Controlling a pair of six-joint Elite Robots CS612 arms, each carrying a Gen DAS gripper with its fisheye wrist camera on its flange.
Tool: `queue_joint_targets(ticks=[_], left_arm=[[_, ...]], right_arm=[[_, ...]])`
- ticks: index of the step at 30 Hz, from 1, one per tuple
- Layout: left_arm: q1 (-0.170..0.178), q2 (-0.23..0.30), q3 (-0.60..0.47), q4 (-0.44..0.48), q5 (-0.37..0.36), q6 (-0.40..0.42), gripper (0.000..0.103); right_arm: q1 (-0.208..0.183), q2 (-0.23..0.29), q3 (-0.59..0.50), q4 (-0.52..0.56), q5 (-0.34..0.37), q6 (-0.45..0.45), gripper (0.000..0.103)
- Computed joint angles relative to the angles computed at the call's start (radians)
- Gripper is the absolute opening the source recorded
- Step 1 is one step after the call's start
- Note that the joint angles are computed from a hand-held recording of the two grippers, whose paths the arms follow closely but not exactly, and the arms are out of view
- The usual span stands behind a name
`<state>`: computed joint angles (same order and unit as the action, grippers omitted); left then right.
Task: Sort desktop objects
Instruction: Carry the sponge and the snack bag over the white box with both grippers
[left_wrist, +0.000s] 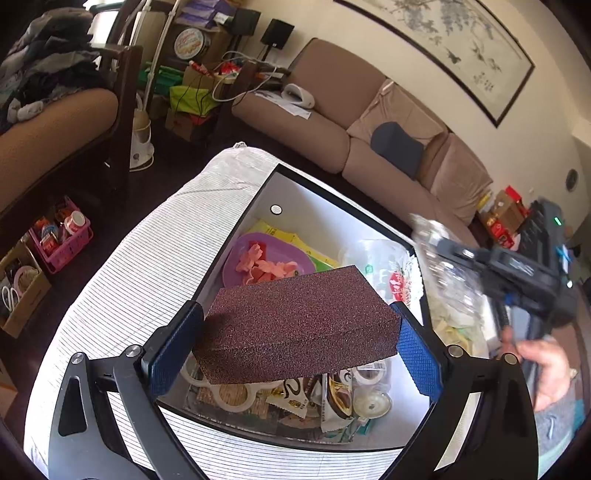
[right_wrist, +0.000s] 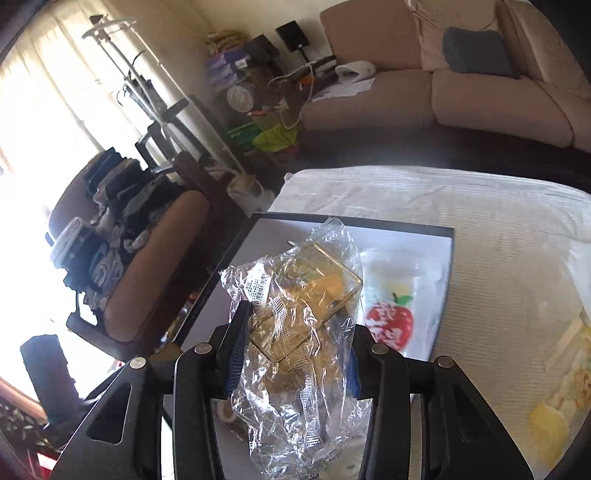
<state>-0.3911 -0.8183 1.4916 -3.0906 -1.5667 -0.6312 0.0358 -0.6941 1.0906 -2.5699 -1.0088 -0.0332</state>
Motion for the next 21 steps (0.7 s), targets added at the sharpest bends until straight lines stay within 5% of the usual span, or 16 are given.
queue_joint_targets(ticks=[6, 18, 21], left_arm=[[-0.005, 0.016, -0.039, 0.114, 0.026, 0.04, 0.099], [-0.017, 0.033, -0.066, 0.181, 0.071, 0.057, 0.099], [-0.021, 0.038, -0.076, 0.202, 0.076, 0.058, 0.099]], right_arm=[[0.062, 0.083, -0.131, 0.235, -0.089, -0.131, 0.044], [0.082, 0.061, -0.054, 0.321, -0.271, -0.255, 0.046], [0.077, 0.047, -0.02, 0.291, -0.259, -0.254, 0.047]])
